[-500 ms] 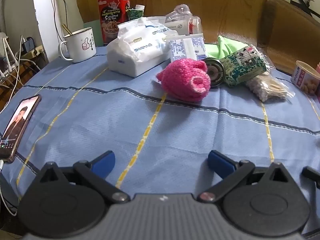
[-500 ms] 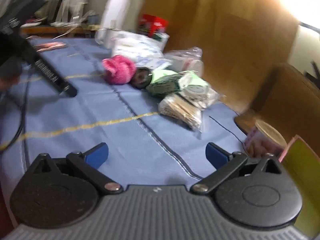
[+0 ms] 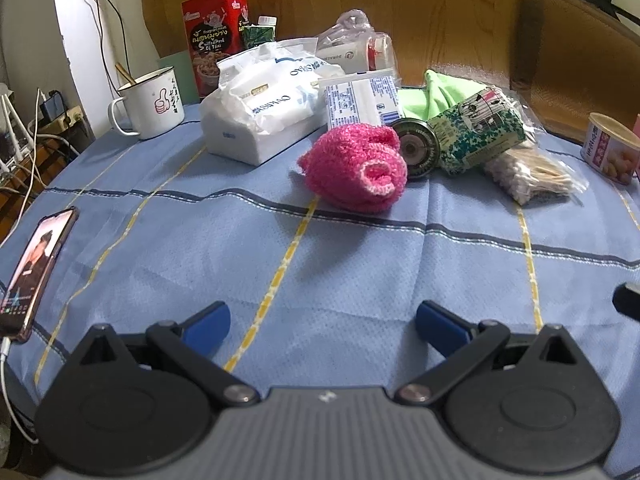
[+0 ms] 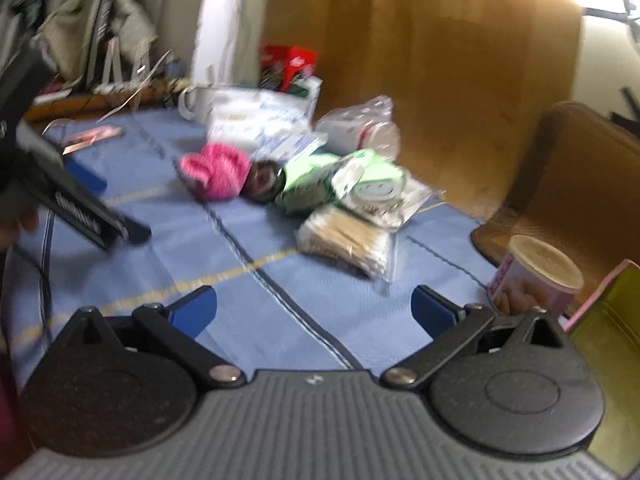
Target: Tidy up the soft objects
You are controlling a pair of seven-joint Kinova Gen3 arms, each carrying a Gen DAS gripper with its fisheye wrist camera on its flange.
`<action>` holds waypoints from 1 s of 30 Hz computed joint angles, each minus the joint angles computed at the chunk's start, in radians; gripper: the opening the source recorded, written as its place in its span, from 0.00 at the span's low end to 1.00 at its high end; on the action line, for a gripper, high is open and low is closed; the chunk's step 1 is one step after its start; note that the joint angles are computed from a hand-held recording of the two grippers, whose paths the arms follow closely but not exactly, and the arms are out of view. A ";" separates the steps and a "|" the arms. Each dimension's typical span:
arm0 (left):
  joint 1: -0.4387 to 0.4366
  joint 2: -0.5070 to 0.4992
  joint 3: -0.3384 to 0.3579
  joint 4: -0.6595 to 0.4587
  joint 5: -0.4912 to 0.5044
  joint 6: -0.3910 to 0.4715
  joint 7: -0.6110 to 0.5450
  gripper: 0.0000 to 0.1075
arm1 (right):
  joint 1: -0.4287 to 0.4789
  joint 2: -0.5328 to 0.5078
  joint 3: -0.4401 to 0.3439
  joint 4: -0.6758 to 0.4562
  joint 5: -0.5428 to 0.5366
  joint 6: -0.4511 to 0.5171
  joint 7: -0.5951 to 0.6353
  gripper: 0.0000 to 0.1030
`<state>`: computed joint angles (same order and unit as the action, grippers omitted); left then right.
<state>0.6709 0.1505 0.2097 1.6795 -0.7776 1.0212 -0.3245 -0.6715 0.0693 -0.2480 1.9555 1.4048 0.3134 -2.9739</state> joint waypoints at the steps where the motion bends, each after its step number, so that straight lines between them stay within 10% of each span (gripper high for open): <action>1: -0.008 -0.007 -0.003 0.009 0.009 -0.018 -0.004 0.96 | -0.046 -0.003 0.013 0.000 0.012 0.041 -0.041 1.00; 7: -0.052 -0.038 -0.005 0.051 0.030 -0.083 -0.010 0.96 | -0.306 0.074 0.120 -0.073 0.034 0.285 -0.227 1.00; 15: -0.087 -0.055 -0.012 0.074 0.016 -0.072 -0.003 0.96 | -0.124 0.160 -0.091 -0.210 -0.286 0.341 -0.102 1.00; 25: -0.165 -0.124 0.000 0.207 -0.042 -0.199 0.066 0.95 | -0.293 0.173 0.054 -0.232 -0.307 0.384 -0.101 1.00; 30: -0.245 -0.185 -0.005 0.250 0.047 -0.306 -0.036 0.95 | -0.279 0.197 0.066 -0.286 -0.272 0.314 -0.041 0.67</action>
<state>0.4255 -0.0347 0.2051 1.9293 -0.7304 0.7151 -0.3600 -0.9507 0.2660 -0.1823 1.6696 1.1324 0.6278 -3.0153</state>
